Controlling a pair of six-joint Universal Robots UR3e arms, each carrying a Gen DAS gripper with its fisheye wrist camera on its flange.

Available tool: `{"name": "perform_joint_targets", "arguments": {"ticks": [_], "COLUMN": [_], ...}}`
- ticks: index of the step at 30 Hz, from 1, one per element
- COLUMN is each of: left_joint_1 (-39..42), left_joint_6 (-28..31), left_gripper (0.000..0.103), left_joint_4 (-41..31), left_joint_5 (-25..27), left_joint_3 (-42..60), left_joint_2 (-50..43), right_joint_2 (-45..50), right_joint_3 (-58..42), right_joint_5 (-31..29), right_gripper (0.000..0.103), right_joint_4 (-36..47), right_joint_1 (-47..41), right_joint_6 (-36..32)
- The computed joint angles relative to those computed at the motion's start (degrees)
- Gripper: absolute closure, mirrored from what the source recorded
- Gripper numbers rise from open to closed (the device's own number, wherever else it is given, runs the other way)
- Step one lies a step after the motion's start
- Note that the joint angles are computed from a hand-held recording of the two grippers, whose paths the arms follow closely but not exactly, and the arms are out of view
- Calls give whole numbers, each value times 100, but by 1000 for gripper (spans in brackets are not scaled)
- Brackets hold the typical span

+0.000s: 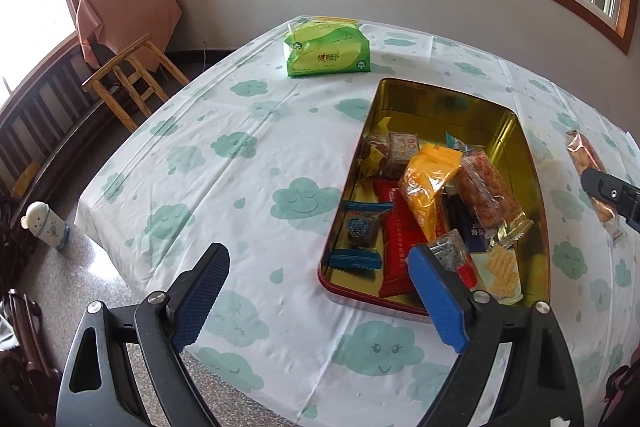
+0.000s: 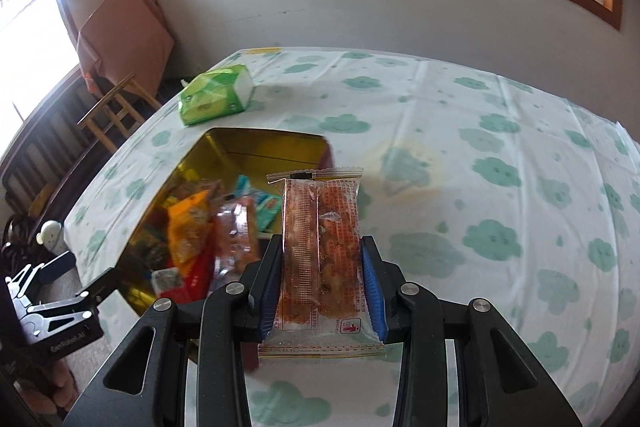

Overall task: Organize snacks
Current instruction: 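Carry the clear pack into the tin and open the right gripper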

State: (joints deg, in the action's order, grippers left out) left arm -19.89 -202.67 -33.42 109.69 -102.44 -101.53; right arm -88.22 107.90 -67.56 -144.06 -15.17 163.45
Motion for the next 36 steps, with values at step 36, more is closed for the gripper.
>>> {"name": "perform_joint_targets", "arguments": {"ticks": [36], "left_joint_1": [510], "left_joint_6": [-20], "left_gripper": [14], "left_joint_4": [-11], "left_joint_5": [-12], "left_joint_3": [-675], "left_joint_2": [616], "right_joint_2": [1597], "right_joint_3": [-772], "right_joint_5": [-933], "right_gripper": [64], "right_joint_4": [-744], "right_joint_1": [1786], "right_joint_6": [1061]}}
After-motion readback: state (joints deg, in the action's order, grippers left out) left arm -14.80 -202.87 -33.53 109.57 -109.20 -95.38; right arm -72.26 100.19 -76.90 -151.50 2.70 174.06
